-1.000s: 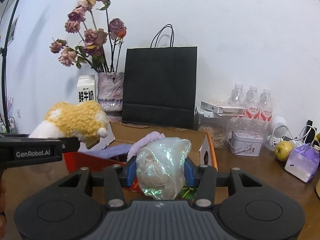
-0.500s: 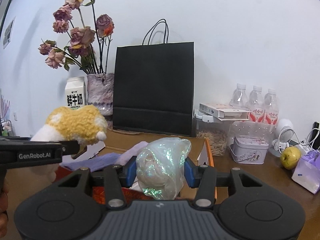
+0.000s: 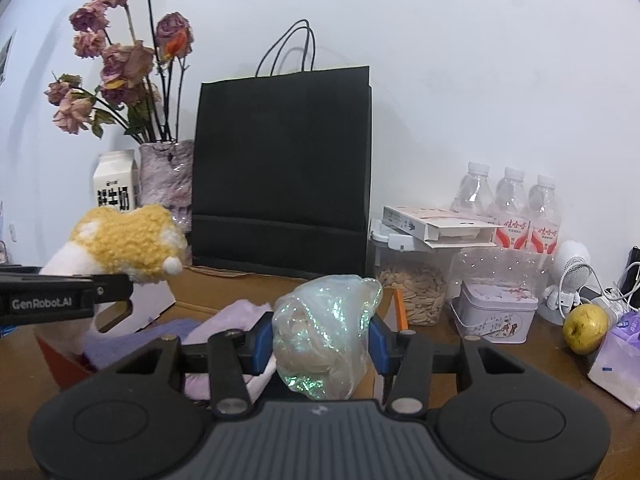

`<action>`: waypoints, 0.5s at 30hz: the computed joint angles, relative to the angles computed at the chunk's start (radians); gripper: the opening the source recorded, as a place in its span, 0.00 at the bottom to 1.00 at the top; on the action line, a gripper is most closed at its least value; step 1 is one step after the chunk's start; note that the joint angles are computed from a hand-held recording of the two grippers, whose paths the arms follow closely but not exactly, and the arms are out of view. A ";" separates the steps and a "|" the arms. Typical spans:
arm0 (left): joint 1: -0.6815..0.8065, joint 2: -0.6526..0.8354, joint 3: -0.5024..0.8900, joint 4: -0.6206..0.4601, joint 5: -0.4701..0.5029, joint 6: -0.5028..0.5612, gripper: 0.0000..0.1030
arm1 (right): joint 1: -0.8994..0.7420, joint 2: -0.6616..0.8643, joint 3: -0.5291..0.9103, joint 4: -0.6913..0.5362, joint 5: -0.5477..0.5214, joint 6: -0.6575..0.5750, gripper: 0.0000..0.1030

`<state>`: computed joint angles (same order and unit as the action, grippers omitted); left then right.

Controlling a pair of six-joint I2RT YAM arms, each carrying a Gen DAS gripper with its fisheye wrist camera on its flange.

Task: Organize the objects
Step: 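Carry the hamster and plastic bag over the cardboard box with both grippers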

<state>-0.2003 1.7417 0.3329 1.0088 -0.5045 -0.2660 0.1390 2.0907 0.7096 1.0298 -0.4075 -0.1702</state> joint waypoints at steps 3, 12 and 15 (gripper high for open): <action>0.026 0.026 0.033 -0.009 0.027 0.012 0.55 | 0.007 0.027 0.052 -0.029 0.008 -0.005 0.45; 0.099 0.107 0.121 0.001 0.103 0.049 0.55 | 0.034 0.088 0.167 -0.088 0.037 -0.017 0.45; 0.110 0.124 0.138 0.001 0.116 0.057 0.56 | 0.041 0.102 0.193 -0.107 0.041 -0.024 0.46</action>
<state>-0.0908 1.8654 0.4711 1.0099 -0.3884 -0.2090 0.1797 2.1926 0.9022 0.9227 -0.3668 -0.1942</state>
